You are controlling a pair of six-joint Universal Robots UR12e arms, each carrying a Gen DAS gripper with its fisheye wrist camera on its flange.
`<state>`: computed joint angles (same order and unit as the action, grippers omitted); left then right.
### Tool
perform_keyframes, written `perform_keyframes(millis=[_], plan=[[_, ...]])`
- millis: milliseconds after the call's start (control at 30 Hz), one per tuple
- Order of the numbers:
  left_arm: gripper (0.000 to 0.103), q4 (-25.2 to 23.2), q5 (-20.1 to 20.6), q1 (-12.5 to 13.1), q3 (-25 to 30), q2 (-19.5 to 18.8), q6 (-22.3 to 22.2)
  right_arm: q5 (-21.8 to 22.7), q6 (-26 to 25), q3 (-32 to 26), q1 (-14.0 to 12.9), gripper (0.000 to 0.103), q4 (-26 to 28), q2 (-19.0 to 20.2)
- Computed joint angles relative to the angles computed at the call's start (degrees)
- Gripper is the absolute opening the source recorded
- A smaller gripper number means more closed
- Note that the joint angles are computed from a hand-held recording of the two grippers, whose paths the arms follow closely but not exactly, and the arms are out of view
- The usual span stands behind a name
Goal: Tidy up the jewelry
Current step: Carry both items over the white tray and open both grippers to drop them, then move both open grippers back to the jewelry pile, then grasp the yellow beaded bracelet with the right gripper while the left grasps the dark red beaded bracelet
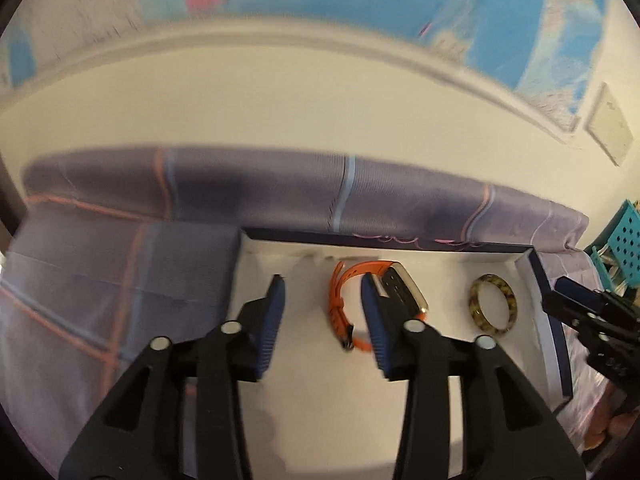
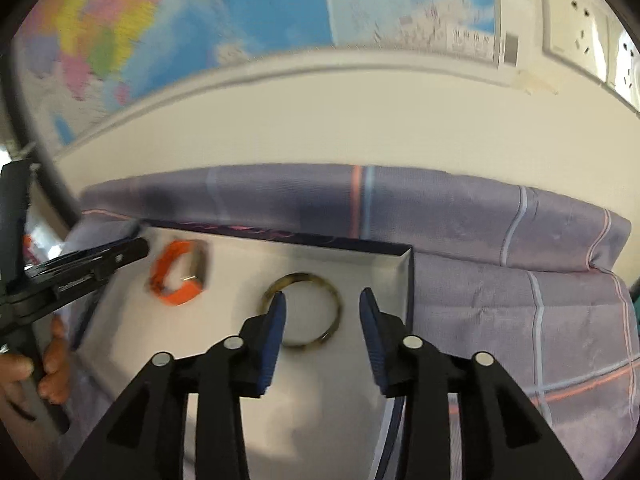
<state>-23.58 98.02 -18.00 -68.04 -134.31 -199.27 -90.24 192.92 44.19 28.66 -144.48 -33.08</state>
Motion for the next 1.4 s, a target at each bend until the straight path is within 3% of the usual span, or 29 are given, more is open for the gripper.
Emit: perform_keyframes(millis=[133,267,400,433,567,833,1033,1067,1100,1400], plan=[[0.054,9.3,4.4,-1.4,-8.0,4.3,4.3,4.6,-5.3,10.8,0.4,0.051,-7.7,-5.6],[0.055,14.4,2.6,-2.3,-15.1,7.8,6.3,8.5,-11.3,19.4,1.2,0.051,-9.1,-10.0],[0.055,16.2,-0.6,-3.0,-20.4,9.9,8.0,9.2,-13.8,23.2,2.1,0.038,-7.7,-11.9],[0.055,16.6,-1.1,-3.2,-21.5,10.4,8.3,9.3,-13.8,23.8,2.2,0.032,-7.4,-12.1],[0.055,16.7,-2.8,-3.6,-24.2,11.5,7.1,10.0,-12.6,24.5,2.4,0.027,-6.9,-12.1],[0.055,16.3,-3.0,-4.1,-26.0,11.8,5.6,9.7,-10.7,24.0,2.9,0.025,-6.6,-11.1],[0.055,16.1,-3.2,-4.5,-26.2,11.8,6.7,10.2,-10.4,24.3,2.9,0.013,-6.7,-11.3],[0.055,16.0,-3.6,-4.5,-26.3,11.9,6.8,10.4,-10.1,24.4,2.8,0.004,-6.9,-11.4],[0.055,16.0,-3.7,-4.5,-26.3,11.9,6.9,10.3,-9.8,24.6,2.8,0.004,-7.0,-11.5],[0.054,16.0,-4.4,-4.8,-27.3,12.5,8.8,13.8,-5.5,28.2,1.6,0.004,-15.2,-14.2]])
